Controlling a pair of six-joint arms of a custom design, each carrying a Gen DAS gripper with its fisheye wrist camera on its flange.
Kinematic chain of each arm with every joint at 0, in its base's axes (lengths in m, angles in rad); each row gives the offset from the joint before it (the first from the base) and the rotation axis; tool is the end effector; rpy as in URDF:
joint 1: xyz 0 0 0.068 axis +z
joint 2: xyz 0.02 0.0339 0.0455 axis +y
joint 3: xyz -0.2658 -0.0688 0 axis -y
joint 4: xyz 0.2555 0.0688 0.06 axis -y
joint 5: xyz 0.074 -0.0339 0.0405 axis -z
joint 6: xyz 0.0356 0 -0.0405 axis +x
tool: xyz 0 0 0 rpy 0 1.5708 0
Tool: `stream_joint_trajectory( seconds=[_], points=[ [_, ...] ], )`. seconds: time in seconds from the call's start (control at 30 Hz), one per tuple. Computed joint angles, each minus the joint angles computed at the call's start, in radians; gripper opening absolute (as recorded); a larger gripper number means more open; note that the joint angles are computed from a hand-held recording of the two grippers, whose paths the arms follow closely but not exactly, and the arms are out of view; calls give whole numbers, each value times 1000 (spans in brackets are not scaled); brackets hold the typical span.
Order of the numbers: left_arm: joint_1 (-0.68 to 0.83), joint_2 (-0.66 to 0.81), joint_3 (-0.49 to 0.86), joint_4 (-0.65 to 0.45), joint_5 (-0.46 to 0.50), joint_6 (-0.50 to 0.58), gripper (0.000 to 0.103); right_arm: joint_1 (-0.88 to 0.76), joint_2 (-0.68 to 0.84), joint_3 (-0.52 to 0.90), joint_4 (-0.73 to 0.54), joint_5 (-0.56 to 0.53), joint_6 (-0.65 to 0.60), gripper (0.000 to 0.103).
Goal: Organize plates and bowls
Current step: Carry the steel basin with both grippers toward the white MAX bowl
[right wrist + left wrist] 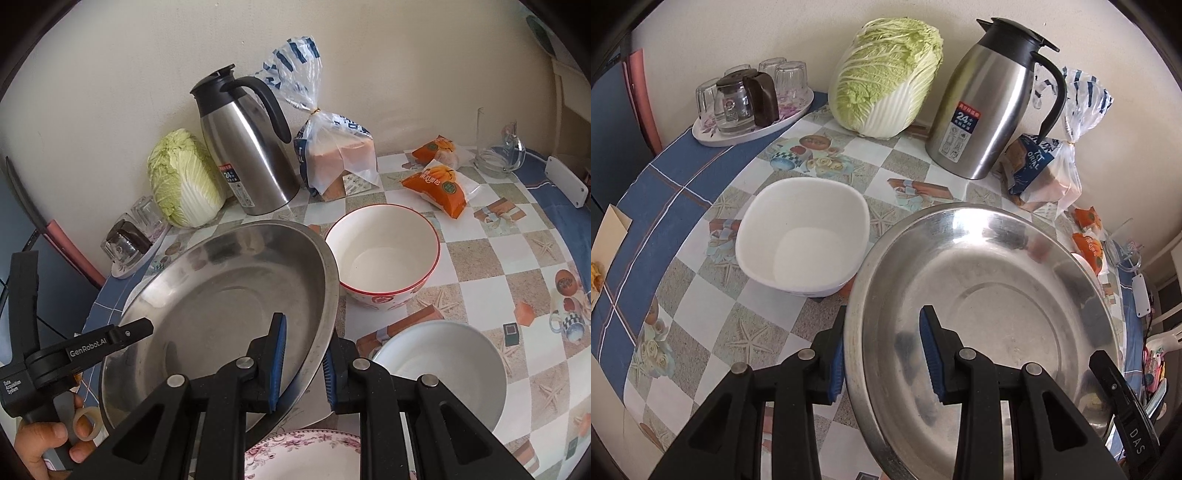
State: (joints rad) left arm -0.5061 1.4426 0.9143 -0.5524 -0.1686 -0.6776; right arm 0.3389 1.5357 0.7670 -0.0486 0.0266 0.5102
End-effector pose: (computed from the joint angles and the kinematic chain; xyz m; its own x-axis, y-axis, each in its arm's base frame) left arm 0.2550 -0.1345 0.2039 -0.8575 -0.2313 -0.4595 -0.1653 0.9697 -0.1798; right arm 0.2936 0.1025 0.1647 -0.7541 0.2518 -0.6065 0.0609 0.9464 0.3172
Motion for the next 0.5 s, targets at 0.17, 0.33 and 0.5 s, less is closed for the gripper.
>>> stream_joint_trajectory(
  seconds=[0.17, 0.33, 0.5],
  points=[
    [9, 12, -14, 6, 19, 1, 37, 1, 33, 12, -13, -17, 7, 20],
    [12, 35, -19, 11, 33, 4, 37, -2, 64, 28, -46, -33, 25, 21],
    [15, 54, -20, 16, 41, 2, 37, 0, 82, 38, -67, -33, 30, 21]
  ],
)
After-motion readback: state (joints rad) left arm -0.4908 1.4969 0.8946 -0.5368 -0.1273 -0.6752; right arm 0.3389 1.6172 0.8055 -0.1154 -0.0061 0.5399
